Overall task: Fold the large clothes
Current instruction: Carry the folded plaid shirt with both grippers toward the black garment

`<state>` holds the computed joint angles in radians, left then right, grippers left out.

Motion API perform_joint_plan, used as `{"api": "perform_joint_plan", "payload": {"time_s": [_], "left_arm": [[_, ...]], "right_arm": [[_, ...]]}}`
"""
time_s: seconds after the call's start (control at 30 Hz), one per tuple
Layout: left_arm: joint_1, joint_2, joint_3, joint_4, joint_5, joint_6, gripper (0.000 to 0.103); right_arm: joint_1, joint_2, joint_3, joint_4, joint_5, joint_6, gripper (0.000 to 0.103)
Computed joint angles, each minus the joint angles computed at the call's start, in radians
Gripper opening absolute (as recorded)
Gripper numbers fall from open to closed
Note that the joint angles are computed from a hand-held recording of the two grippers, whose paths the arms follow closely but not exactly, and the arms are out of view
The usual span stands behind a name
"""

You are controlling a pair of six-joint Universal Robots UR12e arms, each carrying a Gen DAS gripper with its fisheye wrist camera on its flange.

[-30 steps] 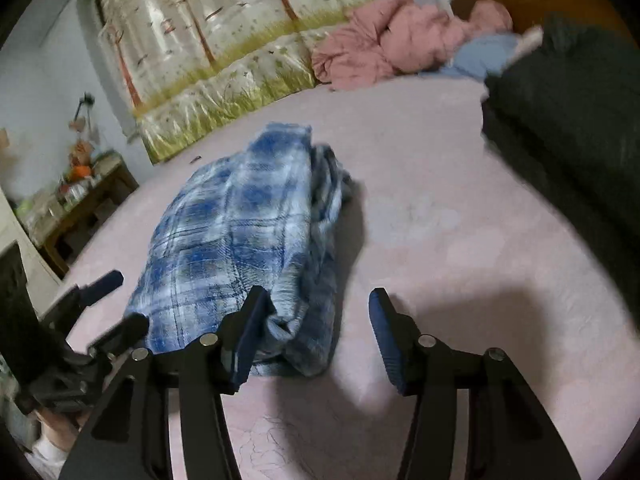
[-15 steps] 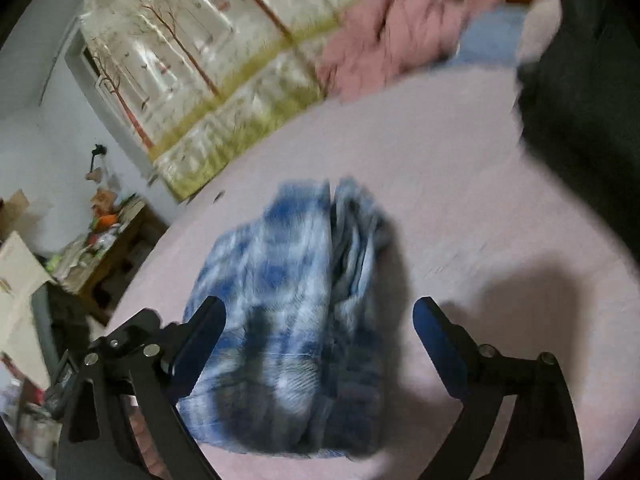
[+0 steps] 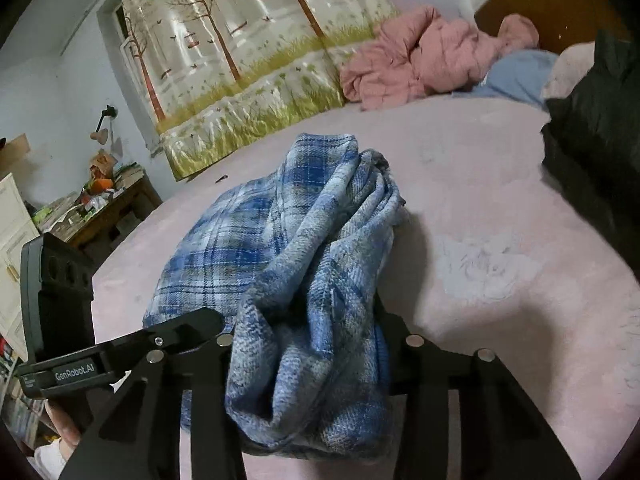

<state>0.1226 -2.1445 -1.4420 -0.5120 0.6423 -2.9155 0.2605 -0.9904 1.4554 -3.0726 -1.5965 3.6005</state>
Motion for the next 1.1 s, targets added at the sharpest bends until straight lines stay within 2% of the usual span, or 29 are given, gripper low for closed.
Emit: {"api": "perform_joint_plan", "payload": {"time_s": [0.07,0.27,0.4,0.6,0.77,0.9,0.93,1.03,1.1], "left_arm": [[0.007,0.011,-0.018,0.032,-0.026,0.017,0.046],[0.019,0.052,-0.062,0.154,-0.112,0.031,0.046],[0.015,0.085,-0.071,0.18,-0.156,0.019,0.046],[-0.033,0.119,-0.037,0.167,-0.2,0.066,0.046],[-0.118,0.089,0.078,0.077,-0.236,0.115,0.046],[-0.199,0.034,0.204,-0.069,-0.261,0.205,0.046],[-0.216,0.024,0.224,-0.104,-0.261,0.233,0.046],[-0.267,-0.027,0.298,-0.18,-0.234,0.287,0.046],[-0.294,-0.059,0.332,-0.206,-0.192,0.292,0.046]], "right_arm": [[0.013,-0.013,0.009,-0.012,-0.049,0.001,0.044],[0.039,-0.075,0.064,-0.07,-0.133,-0.034,0.044],[0.06,-0.122,0.086,-0.097,-0.214,-0.058,0.044],[0.063,-0.212,0.153,-0.156,-0.321,-0.053,0.044],[0.036,-0.284,0.208,-0.195,-0.435,-0.014,0.044],[-0.006,-0.329,0.246,-0.198,-0.568,0.017,0.044],[-0.019,-0.338,0.257,-0.198,-0.581,0.031,0.044],[-0.074,-0.357,0.295,-0.19,-0.602,0.101,0.044],[-0.109,-0.356,0.313,-0.159,-0.612,0.166,0.044]]}}
